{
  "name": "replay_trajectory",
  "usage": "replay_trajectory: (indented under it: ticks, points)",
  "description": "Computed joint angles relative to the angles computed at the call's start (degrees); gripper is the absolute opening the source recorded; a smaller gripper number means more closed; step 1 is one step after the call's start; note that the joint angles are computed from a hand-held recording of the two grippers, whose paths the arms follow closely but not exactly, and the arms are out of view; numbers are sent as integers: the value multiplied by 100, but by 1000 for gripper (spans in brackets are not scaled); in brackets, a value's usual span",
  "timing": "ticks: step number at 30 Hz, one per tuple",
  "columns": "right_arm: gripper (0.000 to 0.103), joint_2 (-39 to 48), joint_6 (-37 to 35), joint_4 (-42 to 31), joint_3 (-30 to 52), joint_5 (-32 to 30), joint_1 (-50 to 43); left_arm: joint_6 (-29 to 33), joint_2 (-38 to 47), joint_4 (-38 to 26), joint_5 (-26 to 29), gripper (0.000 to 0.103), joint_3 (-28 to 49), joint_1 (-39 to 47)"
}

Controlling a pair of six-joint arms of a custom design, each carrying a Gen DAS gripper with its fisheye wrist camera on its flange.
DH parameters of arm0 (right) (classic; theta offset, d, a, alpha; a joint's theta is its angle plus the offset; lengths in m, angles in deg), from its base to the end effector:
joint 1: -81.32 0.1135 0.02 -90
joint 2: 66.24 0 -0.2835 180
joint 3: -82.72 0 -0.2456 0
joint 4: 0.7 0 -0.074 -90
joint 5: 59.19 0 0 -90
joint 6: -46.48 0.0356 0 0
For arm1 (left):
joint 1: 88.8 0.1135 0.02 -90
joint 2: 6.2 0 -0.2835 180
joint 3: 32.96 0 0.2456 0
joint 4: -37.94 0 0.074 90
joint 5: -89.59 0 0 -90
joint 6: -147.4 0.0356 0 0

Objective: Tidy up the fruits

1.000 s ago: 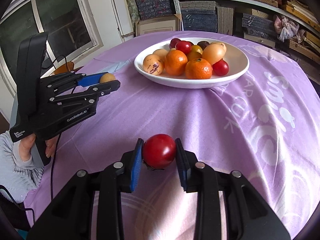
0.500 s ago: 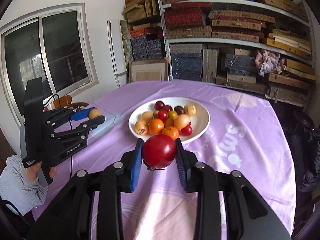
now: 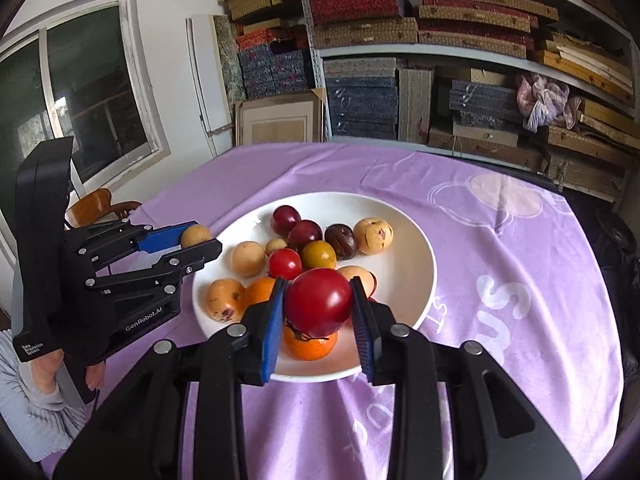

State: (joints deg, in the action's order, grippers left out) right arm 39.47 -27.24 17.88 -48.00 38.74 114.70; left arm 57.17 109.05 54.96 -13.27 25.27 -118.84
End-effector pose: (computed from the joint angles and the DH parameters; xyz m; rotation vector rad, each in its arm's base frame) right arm 0.2689 0.1713 0.1147 -0.2581 2.2282 0.3197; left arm 0.3138 -0.1723 0.0940 0.4635 2.1999 -0.0291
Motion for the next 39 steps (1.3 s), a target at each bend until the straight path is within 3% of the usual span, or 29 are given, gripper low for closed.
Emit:
replay_trajectory:
  ticks: [5,8,10,12,17,19,21,22,25,29,34,36,39]
  points:
    - [31,815,-184,-11,606,-108,-110,-196,764,-393,427,29,791,273]
    - [39,1027,-352,148,718,-82,-112,-327,965,-305,432,36,890,332]
    - [57,1142,-356,146,813,-58,-97,-370,1051,-222,344,55,907,325]
    - [58,1184,-391,242,786,-8,-85,-381,1064,-143,215,67,889,300]
    - [58,933,-229,516,434,-32,-72,-483,770,133,201,80,454,340]
    - [59,662,-142,767,60,-15,-16,-517,548,377,114,92,83,326]
    - [70,376,-17,1198,-447,192,135,-588,318,751,110,99,-389,332]
    - [80,253,74,1466,-731,335,248,-669,195,966,141,100,-687,338]
    - [94,52,446,2197,-1496,678,664,-953,-101,1273,267,100,-1293,366]
    - [99,204,767,2959,-2173,1300,1363,-1116,-509,1540,548,100,-1940,381]
    - [99,727,1040,3627,-2662,2054,2278,-1238,-928,2330,641,100,-2856,161]
    - [99,864,1238,3661,-2708,2059,2392,-1344,-887,2607,527,100,-3113,-60]
    - [99,723,1466,3032,-2517,2053,2360,-1590,-628,2414,-318,100,-3010,-627]
